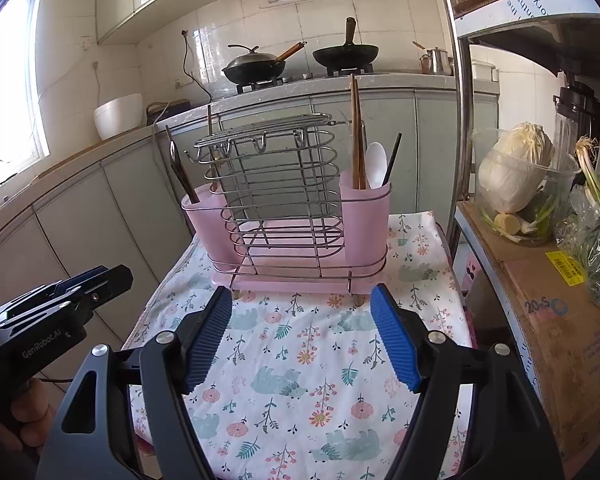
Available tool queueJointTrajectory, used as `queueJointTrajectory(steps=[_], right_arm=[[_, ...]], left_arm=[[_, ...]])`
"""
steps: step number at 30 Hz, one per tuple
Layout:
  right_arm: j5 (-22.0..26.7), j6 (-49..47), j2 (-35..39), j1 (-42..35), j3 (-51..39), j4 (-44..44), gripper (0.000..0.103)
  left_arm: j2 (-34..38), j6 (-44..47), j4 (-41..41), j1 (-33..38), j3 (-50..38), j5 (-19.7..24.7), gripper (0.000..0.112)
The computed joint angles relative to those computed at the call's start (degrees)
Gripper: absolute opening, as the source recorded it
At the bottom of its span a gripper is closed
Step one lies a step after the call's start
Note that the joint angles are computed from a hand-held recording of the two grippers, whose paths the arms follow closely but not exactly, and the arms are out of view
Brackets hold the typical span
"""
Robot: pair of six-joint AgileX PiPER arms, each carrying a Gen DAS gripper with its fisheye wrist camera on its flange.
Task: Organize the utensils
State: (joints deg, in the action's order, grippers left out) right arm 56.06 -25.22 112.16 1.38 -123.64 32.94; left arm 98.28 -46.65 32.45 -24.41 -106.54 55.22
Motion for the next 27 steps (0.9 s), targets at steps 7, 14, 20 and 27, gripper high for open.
queueJointTrajectory(steps=[7, 14, 20, 27], right_arm=[[0.32, 0.14, 0.12, -0.02, -0.39, -0.17, 0.072], [0.28, 0.19, 0.11, 0.00, -0.39, -0.20, 0.072], [0.22, 0.09, 0.11, -0.01, -0.33, -0.13, 0.072], [0.04, 0.15, -0.05, 0.08, 0.07, -0.24, 0.072]], left_arm=[[0.13, 0.47, -0.25, -0.01, -0.31, 0.15, 0.036], [0.05, 0.59, -0.33, -0.03, -0.21, 0.16, 0.036], [-0.05, 0.73, -0.53, 0.10, -0.07, 0.07, 0.036], [0.04, 1.01, -1.07, 0.38, 0.06, -0.05, 0.036]])
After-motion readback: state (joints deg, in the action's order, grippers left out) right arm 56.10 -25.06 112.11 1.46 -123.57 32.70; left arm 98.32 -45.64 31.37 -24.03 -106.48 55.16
